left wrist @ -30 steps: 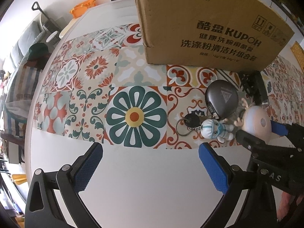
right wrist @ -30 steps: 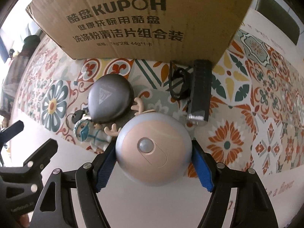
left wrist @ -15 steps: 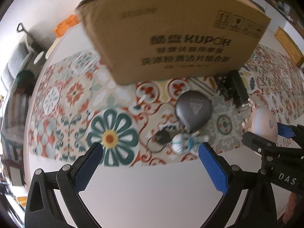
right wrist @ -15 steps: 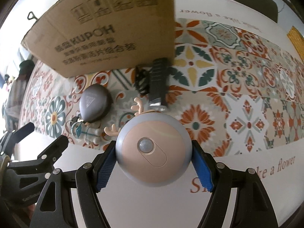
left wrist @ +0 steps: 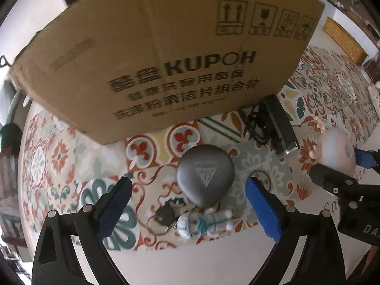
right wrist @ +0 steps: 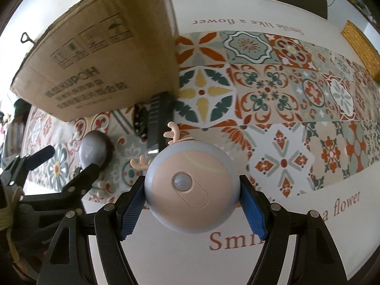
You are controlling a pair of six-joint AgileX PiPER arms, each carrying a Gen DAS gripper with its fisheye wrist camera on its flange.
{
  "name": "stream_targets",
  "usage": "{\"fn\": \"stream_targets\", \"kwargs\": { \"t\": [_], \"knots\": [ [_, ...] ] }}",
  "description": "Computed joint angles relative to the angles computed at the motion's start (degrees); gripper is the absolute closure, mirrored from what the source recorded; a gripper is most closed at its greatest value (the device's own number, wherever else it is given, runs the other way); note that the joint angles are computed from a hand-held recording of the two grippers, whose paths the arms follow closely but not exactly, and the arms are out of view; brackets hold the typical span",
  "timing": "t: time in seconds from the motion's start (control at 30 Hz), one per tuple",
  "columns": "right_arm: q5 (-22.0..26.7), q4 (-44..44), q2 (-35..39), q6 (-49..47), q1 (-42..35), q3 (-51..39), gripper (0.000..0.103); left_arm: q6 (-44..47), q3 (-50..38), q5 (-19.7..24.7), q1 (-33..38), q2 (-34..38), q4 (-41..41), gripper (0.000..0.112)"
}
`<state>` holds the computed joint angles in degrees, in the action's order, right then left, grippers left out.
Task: Organize rigid objects
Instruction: 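Close the left gripper on the dark grey triangle-logo case while the right gripper holds the pink device, then carry the grey case and pink device with both grippers over the box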
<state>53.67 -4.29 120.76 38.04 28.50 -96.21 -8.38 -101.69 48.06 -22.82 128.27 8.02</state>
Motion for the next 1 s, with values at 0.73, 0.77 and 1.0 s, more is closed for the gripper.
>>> {"fn": "stream_targets", "kwargs": {
  "t": [0.73,0.77,1.0],
  "knots": [
    [-0.63,0.78,3.68,0.47,-0.19,-2.57,0.028,6.08,-8.68,1.09,1.15,7.87,-8.25,0.057],
    [-0.57,0.77,3.65,0.42,-0.09,-2.72,0.028,5.72,-6.62,-0.07,1.13,6.67,-8.16,0.057],
    [-0.3,0.41,2.87,0.54,0.5,-3.42,0.029,4.46,0.63,-2.77,1.85,-0.05,-8.04,0.057]
  ]
}}
